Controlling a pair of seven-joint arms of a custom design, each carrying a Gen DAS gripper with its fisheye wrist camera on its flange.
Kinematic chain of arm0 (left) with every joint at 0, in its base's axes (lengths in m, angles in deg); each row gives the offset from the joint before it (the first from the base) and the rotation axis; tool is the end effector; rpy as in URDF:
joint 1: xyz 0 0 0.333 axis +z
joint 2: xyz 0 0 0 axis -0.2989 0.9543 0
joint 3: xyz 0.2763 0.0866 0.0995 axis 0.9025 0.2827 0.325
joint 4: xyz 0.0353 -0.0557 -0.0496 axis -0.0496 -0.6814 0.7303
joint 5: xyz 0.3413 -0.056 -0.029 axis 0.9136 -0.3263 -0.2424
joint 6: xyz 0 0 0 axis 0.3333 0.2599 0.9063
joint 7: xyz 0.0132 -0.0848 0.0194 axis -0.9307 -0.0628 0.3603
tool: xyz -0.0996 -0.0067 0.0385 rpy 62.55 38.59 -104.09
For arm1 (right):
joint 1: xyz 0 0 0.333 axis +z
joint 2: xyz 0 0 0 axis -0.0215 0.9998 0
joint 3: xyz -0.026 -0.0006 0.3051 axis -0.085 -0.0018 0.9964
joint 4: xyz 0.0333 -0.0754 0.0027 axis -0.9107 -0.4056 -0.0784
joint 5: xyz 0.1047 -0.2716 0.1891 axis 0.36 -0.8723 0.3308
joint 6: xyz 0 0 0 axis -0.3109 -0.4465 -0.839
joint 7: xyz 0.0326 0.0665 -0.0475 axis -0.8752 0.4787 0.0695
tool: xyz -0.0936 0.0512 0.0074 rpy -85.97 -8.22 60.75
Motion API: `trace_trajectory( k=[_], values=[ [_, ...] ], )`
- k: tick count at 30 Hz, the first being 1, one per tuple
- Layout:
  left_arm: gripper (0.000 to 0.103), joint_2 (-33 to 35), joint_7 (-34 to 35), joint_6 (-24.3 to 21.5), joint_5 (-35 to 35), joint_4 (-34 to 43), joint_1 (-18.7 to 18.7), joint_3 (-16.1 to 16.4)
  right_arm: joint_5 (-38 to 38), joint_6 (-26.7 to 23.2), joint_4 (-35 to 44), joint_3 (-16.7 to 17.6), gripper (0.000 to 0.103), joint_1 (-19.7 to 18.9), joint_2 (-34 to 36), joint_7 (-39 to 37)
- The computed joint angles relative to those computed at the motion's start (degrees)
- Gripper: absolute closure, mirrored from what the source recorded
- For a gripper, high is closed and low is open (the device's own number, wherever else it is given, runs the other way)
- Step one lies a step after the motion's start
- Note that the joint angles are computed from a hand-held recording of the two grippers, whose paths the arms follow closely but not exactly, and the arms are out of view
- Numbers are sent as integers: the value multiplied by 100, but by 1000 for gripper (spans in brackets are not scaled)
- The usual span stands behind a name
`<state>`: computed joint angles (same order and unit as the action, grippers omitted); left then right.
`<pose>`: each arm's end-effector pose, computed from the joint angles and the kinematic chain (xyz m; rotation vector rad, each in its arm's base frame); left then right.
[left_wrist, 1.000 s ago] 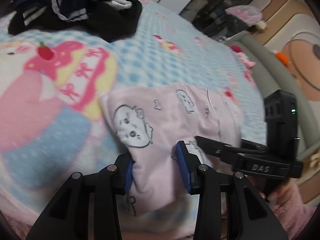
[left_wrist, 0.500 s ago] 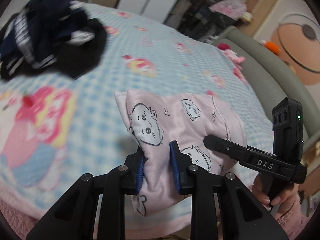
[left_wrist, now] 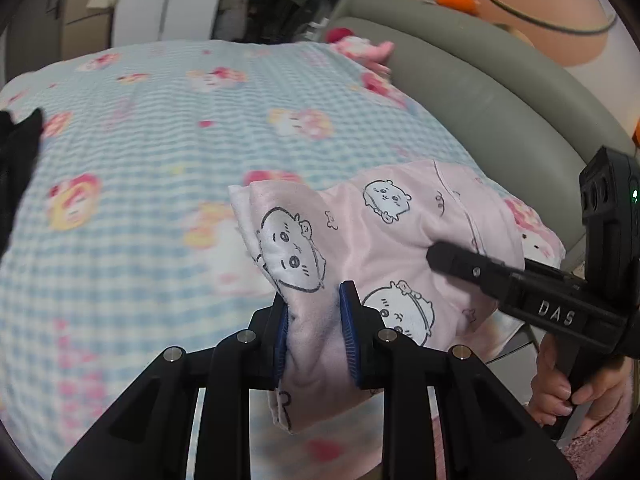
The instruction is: Fold clothes
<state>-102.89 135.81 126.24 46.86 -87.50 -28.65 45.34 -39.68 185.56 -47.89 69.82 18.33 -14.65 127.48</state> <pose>0.3770 -0.1138 0.6148 -1.9407 1.8406 -1.0603 0.4235 0.1752 0.6407 -1.9256 1.4586 -0.2382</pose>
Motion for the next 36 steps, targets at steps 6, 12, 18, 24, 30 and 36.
trace_trajectory(
  k=[6, 12, 18, 24, 30, 36],
  values=[
    [78, 953, -577, 374, 99, 692, -75, -416, -46, -51, 149, -345, 60, -385, 160, -269],
    [78, 1518, -626, 535, -235, 999, -362, -402, 357, -81, 215, -581, 60, -618, 403, -574],
    [78, 2054, -711, 888, -487, 1339, -441, -466, 539, -276, 592, -636, 60, -882, 805, -913],
    [78, 2611, -633, 1316, -822, 1687, -472, -533, 66, -288, 1173, -535, 55, -1168, 1308, -1140],
    [75, 3420, -419, 478, -984, 2155, -302, -667, 468, -644, 1087, -599, 54, -1451, 1687, -1449],
    [64, 2872, -611, 1016, -702, 1617, -106, -685, 171, -189, 793, -484, 49, -1526, 1223, -1176]
  ],
)
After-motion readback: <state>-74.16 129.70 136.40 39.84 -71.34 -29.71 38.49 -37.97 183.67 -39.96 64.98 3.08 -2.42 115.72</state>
